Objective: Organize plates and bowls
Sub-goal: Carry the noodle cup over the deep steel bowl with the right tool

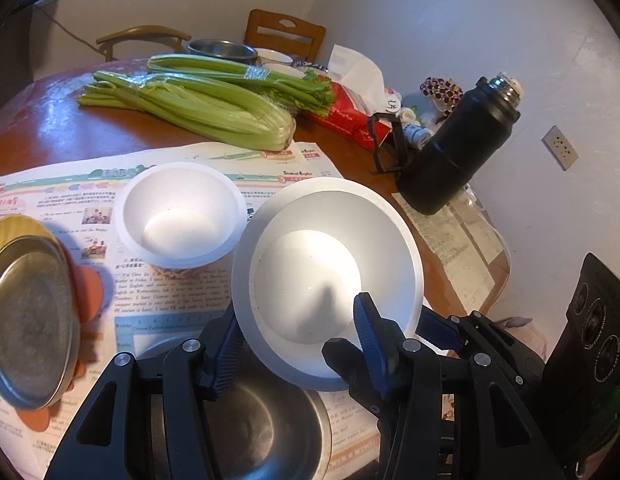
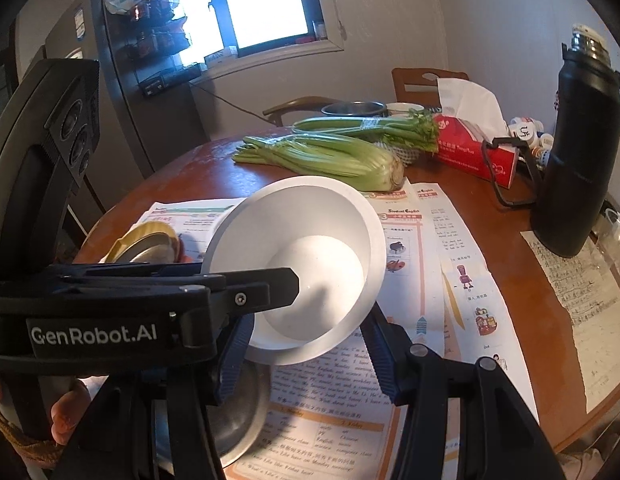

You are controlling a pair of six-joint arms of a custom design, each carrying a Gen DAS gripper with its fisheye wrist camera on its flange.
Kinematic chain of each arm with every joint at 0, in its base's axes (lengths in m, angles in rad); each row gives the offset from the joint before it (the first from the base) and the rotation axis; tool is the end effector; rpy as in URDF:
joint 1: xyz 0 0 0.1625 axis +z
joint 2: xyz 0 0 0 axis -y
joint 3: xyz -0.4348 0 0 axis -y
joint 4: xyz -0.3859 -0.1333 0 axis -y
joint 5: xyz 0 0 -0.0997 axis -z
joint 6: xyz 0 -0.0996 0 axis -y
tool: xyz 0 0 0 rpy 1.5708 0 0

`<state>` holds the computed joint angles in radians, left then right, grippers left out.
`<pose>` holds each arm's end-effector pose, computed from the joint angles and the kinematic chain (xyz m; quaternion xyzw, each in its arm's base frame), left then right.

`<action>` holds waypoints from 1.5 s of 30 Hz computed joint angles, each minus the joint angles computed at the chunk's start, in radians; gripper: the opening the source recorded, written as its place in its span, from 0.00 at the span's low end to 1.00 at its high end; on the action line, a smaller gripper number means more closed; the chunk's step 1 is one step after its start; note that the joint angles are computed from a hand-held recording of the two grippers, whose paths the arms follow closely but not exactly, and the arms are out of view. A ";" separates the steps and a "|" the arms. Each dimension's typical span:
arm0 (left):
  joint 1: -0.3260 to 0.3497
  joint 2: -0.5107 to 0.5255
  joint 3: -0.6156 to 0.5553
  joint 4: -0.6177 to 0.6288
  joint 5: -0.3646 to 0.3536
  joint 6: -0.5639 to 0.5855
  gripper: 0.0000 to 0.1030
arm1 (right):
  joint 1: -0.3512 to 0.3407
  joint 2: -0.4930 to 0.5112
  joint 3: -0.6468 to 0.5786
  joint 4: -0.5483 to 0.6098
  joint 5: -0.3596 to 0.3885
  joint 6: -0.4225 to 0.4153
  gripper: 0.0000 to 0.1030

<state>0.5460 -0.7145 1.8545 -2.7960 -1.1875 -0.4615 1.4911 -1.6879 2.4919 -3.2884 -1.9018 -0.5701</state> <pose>-0.4215 -0.4557 0.0132 0.2648 0.9444 -0.1595 0.1118 0.0726 -0.3593 0.3378 0.1444 -0.8764 0.3651 0.2790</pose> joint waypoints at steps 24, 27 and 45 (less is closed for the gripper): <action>-0.063 -0.173 0.195 -0.027 0.062 -0.091 0.52 | 0.180 0.009 0.070 -0.026 -0.100 0.024 0.53; -0.066 -0.185 0.211 -0.020 0.065 -0.102 0.52 | 0.192 0.019 0.079 -0.033 -0.114 0.025 0.53; -0.069 -0.211 0.259 0.010 0.070 -0.147 0.52 | 0.220 0.051 0.113 -0.042 -0.143 0.022 0.53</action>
<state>0.4772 -0.9252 2.1140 -2.7864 -1.1175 -0.6089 1.7113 -1.6366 2.6051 -3.3302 -2.0449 -0.5484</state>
